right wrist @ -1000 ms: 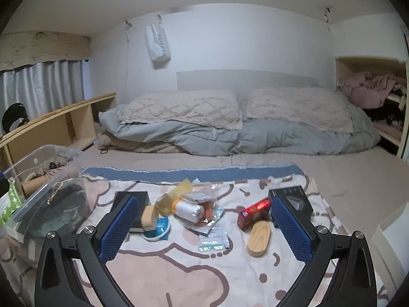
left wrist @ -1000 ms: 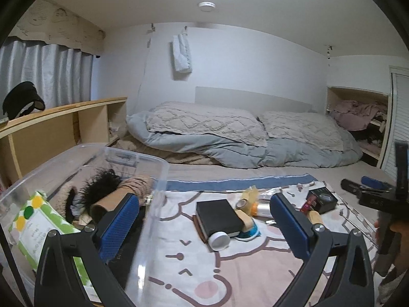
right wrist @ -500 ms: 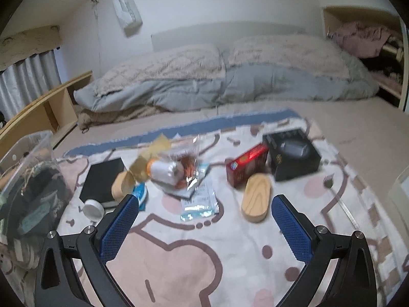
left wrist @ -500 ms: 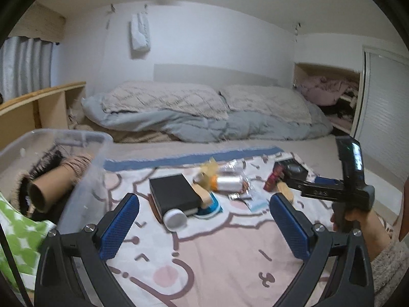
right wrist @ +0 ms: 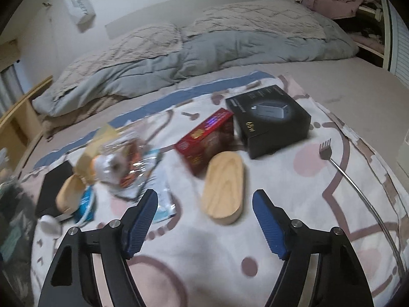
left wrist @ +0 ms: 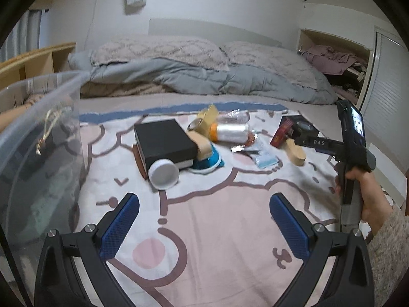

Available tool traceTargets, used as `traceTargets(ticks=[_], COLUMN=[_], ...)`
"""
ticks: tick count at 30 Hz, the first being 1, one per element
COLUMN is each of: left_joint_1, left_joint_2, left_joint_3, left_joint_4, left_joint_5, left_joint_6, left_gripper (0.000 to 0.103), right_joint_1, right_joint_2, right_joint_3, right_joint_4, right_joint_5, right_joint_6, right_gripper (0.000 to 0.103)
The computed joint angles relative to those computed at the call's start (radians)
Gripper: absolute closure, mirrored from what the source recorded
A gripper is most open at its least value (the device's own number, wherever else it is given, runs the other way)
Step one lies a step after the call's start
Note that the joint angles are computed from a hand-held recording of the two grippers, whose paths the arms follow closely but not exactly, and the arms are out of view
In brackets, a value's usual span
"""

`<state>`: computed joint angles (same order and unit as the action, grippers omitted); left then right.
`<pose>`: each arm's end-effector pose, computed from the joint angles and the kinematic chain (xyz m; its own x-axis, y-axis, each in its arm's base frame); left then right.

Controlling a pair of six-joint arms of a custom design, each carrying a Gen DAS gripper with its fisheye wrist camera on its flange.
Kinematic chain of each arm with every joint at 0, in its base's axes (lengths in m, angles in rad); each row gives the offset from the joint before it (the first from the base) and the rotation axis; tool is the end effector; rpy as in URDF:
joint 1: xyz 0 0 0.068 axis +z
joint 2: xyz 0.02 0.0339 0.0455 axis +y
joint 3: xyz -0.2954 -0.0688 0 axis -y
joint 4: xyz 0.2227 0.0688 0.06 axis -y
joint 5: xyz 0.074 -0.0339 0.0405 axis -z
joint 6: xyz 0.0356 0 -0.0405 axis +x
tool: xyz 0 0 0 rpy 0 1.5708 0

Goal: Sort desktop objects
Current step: 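Grasp the light wooden oval lid with the right gripper, then grasp the white plastic cap with the left gripper while the right holds the wooden lid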

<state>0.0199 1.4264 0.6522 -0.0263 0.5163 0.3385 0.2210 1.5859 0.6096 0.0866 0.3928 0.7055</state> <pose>0.2521 -0.0126 0.2177 -0.5685 0.2775 -0.7745 0.5462 0.8313 -0.1030 0.2627 0.0451 0.1749 -0.5559 0.4891 -0.6722 0.5163 0.8368 0.1819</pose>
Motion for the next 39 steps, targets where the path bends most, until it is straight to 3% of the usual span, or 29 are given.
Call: traceTargets(ticks=[7,11,15,23,27,31,39], left_joint_1=[0.020,0.051,0.086,0.121,0.102,0.072,0.019], left_joint_2=[0.047,0.080,0.106,0.149,0.166,0.200,0.344], left_joint_3=[0.010,0.033,0.055,0.078,0.076,0.088,0.220], left_joint_4=[0.009,0.004,-0.007,-0.009,0.009,0.029,0.034], left_joint_5=[0.002,0.021,0.047,0.066,0.062,0.031,-0.011], left_joint_6=[-0.001,-0.011,-0.022,-0.033,-0.033,-0.040,-0.138], left_gripper=[0.000,0.001,0.001,0.002,0.002,0.010,0.019], right_joint_1=[-0.070,-0.080,-0.036,0.176,0.235,0.282,0.386], right_joint_2=[0.185,0.167,0.157,0.237,0.266,0.265,0.212], right_joint_3=[0.035,-0.004,-0.007,0.151,0.183,0.192,0.154], right_joint_4=[0.038,0.109,0.117,-0.057,-0.068,-0.078,-0.067], right_joint_5=[-0.036,-0.065,-0.074,0.071,0.054,0.030,-0.136], right_joint_6=[-0.037,-0.061,-0.107,-0.229,-0.267,-0.285,-0.242], right_gripper=[0.026,0.057,0.057,0.057,0.057,0.057,0.057])
